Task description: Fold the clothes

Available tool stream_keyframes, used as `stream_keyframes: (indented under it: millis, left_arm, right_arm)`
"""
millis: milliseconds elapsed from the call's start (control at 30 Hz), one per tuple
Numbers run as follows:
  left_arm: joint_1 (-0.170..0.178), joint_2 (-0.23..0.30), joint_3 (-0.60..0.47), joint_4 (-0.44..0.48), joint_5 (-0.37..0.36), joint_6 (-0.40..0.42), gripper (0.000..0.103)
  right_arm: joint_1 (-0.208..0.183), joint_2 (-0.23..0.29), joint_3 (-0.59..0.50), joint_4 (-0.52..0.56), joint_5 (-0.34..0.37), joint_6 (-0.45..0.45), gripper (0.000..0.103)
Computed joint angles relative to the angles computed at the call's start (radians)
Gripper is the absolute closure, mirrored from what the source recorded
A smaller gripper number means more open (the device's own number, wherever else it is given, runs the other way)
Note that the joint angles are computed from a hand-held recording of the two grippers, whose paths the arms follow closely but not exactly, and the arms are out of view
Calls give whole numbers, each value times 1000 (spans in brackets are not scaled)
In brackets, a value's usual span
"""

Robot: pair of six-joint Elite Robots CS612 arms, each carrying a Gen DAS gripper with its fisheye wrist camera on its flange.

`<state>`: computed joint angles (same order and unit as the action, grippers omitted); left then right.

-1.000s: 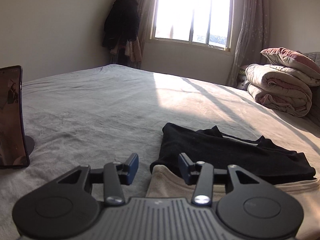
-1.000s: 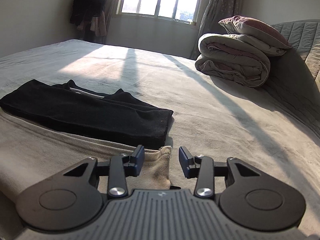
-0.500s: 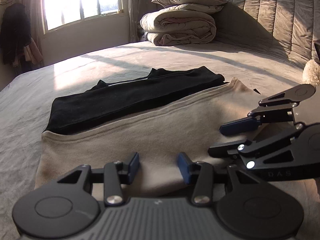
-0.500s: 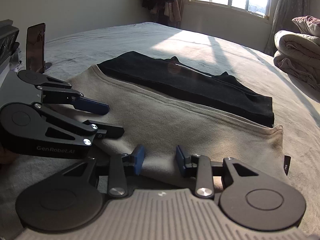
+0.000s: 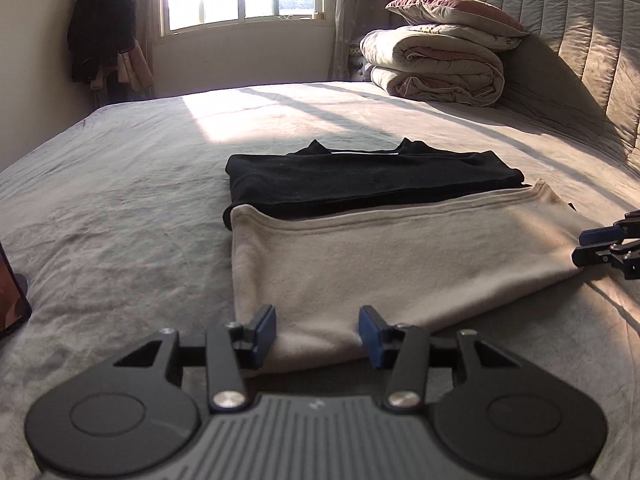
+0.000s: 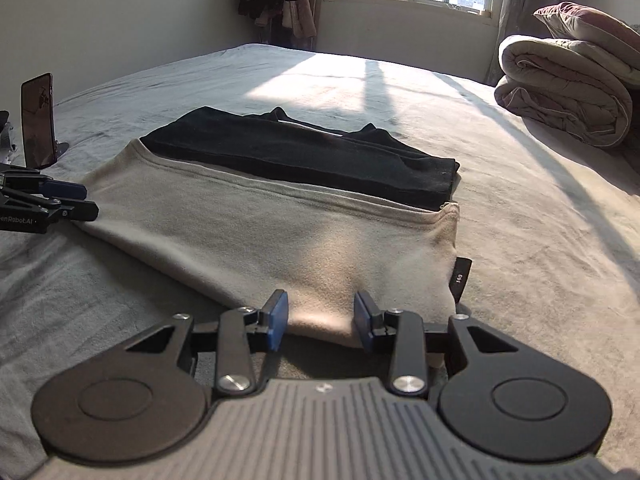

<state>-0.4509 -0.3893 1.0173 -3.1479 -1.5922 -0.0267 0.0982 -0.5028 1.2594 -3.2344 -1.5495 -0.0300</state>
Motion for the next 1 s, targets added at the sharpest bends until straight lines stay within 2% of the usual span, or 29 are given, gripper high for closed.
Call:
stream_keyframes:
  millis: [133, 233, 300, 367, 433, 467, 533, 633, 733, 800, 833, 867, 933, 1000]
  left_arm:
    - [25, -22, 20, 14, -63, -159, 56]
    - [45, -41, 21, 108, -107, -310, 56]
    - [64, -46, 18, 159, -172, -432, 56]
    - [91, -33, -5, 208, -303, -565, 55]
    - [107, -10, -31, 222, -400, -656, 55]
    - [111, 1, -42, 214, -427, -705, 55]
    - [113, 20, -59, 182, -451, -784, 55]
    - [106, 53, -82, 91, -439, -921, 55]
    - [90, 81, -106, 15, -396, -1006, 56]
    - [79, 87, -113, -1, -355, -1029, 68]
    - [73, 89, -115, -5, -328, -1046, 73]
    - [68, 91, -116, -4, -304, -1077, 97]
    - [62, 96, -117, -25, -276, -1167, 96]
    - [56, 87, -100, -59, -243, -1222, 97]
  right_arm:
    - [-18, -36, 39, 12, 12, 119, 59]
    - [-38, -70, 69, 54, 41, 285, 58]
    - [-62, -87, 88, 86, 110, 431, 58]
    - [-88, -92, 101, 101, 210, 571, 58]
    - [-110, -81, 105, 86, 315, 681, 58]
    - [-118, -72, 98, 83, 358, 723, 58]
    - [-121, -52, 79, 85, 397, 771, 58]
    - [-120, -20, 49, 53, 417, 842, 58]
    - [-120, 19, 13, -23, 420, 951, 58]
    - [-117, 41, -9, -64, 412, 1014, 61]
    - [-115, 44, -15, -67, 393, 1032, 67]
    - [-111, 44, -17, -61, 369, 1041, 90]
    - [-107, 48, -17, -85, 346, 1106, 93]
    - [-104, 50, -13, -118, 330, 1163, 93]
